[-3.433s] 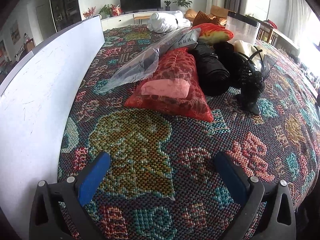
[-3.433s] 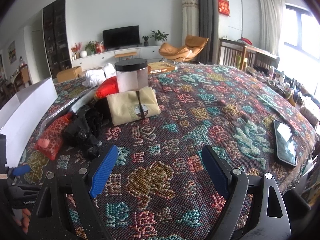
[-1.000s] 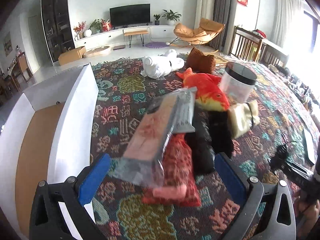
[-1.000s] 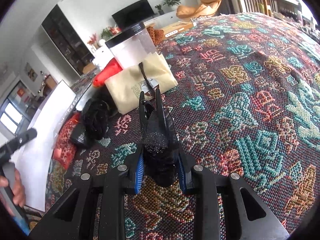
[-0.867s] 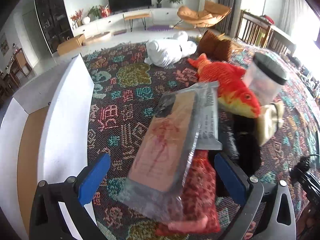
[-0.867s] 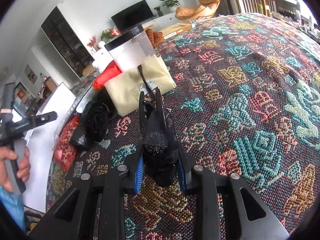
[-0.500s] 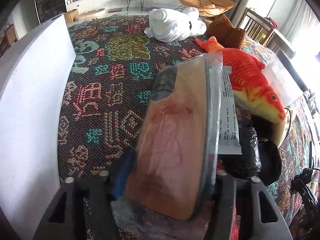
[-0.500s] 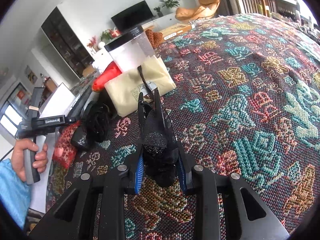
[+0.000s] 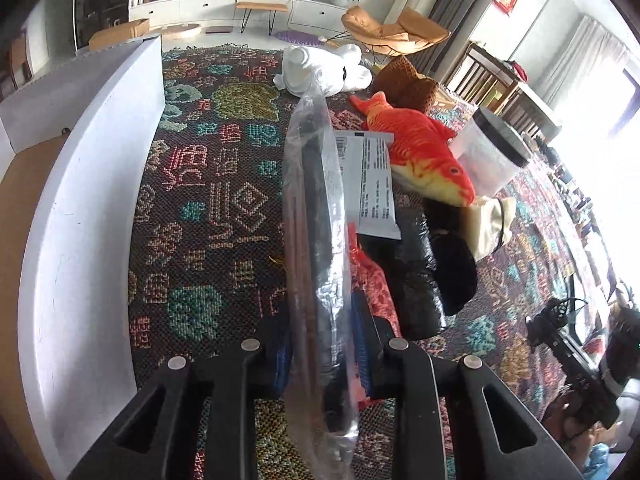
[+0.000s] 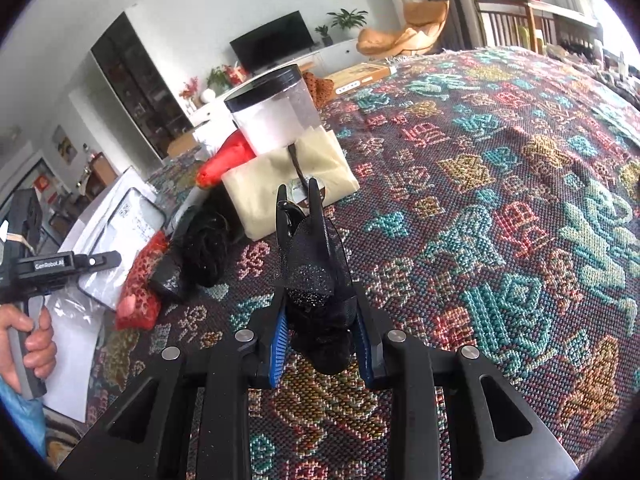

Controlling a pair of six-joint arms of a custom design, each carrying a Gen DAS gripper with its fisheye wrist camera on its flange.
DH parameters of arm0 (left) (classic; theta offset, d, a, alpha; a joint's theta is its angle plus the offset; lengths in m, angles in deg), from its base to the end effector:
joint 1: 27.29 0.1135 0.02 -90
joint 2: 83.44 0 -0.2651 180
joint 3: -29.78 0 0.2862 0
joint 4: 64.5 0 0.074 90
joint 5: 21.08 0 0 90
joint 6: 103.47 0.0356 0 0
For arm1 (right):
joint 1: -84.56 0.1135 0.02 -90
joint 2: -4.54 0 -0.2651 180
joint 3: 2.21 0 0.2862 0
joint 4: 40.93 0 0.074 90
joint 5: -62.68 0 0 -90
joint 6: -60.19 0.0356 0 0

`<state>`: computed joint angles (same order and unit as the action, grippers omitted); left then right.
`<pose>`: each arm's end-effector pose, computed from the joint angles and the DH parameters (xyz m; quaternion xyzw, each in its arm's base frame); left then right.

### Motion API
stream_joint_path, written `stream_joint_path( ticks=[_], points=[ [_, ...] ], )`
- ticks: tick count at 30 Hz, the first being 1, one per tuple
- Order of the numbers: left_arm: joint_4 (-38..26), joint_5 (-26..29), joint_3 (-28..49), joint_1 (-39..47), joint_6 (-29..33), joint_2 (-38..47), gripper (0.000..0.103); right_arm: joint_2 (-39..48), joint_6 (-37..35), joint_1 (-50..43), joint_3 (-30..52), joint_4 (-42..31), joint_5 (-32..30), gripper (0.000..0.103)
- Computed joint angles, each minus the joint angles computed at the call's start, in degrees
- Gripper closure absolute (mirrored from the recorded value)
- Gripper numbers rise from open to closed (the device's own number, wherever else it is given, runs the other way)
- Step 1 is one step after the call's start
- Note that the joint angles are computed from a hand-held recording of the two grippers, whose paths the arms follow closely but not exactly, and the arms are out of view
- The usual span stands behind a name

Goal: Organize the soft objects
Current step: 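Grasp the clear plastic bag with the left gripper while the right holds the black item, then carry both items over the white box and open both grippers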

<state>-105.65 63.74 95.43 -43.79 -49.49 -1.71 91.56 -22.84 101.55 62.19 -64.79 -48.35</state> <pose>0.3040 -0.0867 0.2045 -0.1750 0.9424 -0.0858 0.2719 0.3255 0.1128 0.1904 -0.1471 0.9038 0.2415 0.3214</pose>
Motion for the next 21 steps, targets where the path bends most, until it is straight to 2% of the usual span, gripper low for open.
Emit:
stream_joint_path(
  ticks=[2,4,7,9,12,16,21],
  points=[
    [-0.7,-2.1,0.8,-0.6,-0.2,1.5,0.077,0.1,-0.2,0.6,0.3,-0.5,0.5,0.073],
    [1.4,-2.2,0.0,0.1,-1.1,1.3,0.078,-0.2,-0.3,0.6,0.3,-0.5,0.4,0.073],
    [3.5,-2.7,-1.4,1.3,-2.2,-0.3,0.087,-0.5,0.5,-0.4,0.0,-0.4,-1.7,0.073],
    [5.1,-1.6,-4.0,2.1,-3.2,-4.1,0.092,-1.4,1.6,-1.3,-0.6,-0.5,-3.7,0.073],
    [4.7,-0.8,-7.6,1.8,-4.6,-13.4,0.092,-3.6,1.4,-1.6,-0.7,-2.5,-5.7,0.073],
    [-2.6,-2.4,-10.4,1.5,-5.3,-29.9,0.092,-5.9,-1.5,3.1,2.0,-7.5,-4.9,0.073],
    [-19.9,-1.4,-9.4,11.6,-1.5,-48.5,0.092,-5.3,1.3,16.2,10.5,-11.7,-5.9,0.073]
  ],
)
